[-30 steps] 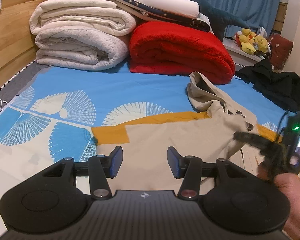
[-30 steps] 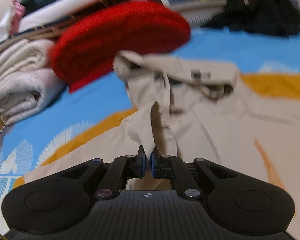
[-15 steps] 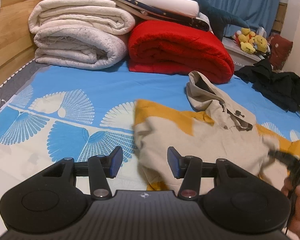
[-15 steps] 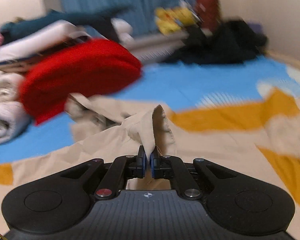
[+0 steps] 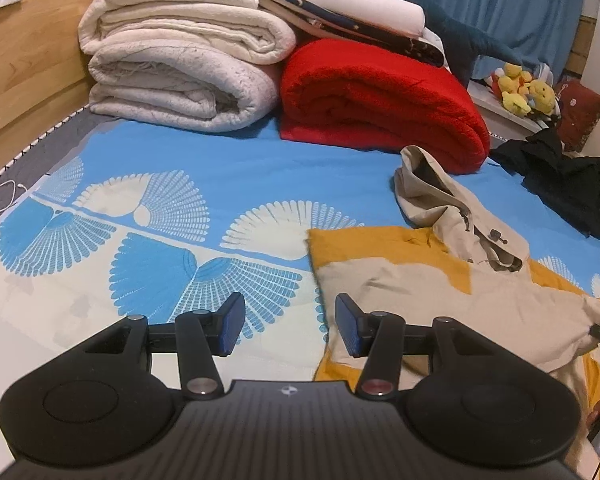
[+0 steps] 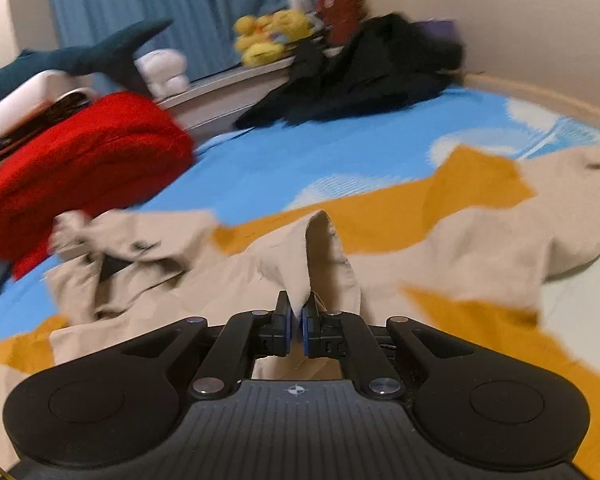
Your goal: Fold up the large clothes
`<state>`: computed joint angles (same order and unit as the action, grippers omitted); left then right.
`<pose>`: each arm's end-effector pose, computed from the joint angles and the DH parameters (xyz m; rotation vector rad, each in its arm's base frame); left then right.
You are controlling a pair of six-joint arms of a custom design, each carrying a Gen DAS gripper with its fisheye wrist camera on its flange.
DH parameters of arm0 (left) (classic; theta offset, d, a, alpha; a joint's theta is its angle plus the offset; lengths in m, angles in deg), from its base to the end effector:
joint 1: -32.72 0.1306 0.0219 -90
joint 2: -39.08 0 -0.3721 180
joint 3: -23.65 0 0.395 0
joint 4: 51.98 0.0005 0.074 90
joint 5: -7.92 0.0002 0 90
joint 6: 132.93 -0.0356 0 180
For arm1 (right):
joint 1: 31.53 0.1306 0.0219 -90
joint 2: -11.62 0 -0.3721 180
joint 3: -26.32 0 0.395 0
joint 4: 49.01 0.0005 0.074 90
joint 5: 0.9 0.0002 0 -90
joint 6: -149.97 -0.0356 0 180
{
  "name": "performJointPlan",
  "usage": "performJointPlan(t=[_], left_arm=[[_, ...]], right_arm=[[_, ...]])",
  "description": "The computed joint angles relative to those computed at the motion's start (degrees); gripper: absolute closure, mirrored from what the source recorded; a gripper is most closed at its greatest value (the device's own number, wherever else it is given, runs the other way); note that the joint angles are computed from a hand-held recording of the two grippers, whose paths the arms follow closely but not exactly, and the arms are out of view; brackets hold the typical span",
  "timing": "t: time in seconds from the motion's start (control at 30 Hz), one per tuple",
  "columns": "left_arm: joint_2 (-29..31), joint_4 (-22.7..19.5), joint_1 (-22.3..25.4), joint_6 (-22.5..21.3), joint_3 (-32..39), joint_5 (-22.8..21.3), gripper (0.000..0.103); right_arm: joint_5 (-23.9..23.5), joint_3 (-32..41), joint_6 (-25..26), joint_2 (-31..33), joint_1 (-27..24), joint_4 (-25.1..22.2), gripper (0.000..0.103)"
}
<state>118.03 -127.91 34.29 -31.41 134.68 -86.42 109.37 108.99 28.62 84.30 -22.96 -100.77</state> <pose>0.3639 0.0122 0.6296 -0.3033 2.3136 0.0019 0.3778 0.0440 0.4827 0.6178 2.1594 -0.0341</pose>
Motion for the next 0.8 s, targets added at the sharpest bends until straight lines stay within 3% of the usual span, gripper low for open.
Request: performJointPlan(t=[0.17, 0.23, 0.3, 0.37, 0.5, 0.57, 0.63, 0.8], left_arm=[[0.28, -0.11, -0.74, -0.01, -0.24, 0.02, 0.046], [0.25, 0.09, -0.83, 0.06, -0.39, -0.18, 0.043], [0.27, 0.13, -0.79, 0.26, -0.50, -0.31, 0.043], [0.37, 0.09, -0.63, 0.36, -0.54, -0.16, 0.043], [0.36, 0.14, -0.40, 0.10, -0.86, 0.03, 0.043], [0.38, 0.12, -0.35, 0.31, -0.94, -0.04, 0.043], [0.49, 0.04, -0.30, 0.68, -0.97, 0.07, 0.043], [0.30, 0.20, -0.49, 0.26, -1.16, 0.54, 0.043]], right_arm=[[-0.89, 1.73, 1.03, 3.52, -5.52, -1.72, 0.097], [0.27, 2.68, 1.53, 4.78, -6.64, -2.31, 0.089], [3.18, 3.23, 1.41, 5.28, -6.42, -1.32, 0.082], [6.77, 3.26, 1.23, 4.75, -5.11, -0.61, 0.082], [5.32, 1.06, 1.32, 1.53, 0.28, 1.44, 0.078], [2.09, -0.39, -1.92, -0.42, 3.98, 1.24, 0.076], [-4.15, -2.26, -6.42, -1.76, 8.55, 1.35, 0.073], [-29.46, -4.64, -14.76, 1.62, 15.26, 6.41, 0.066]])
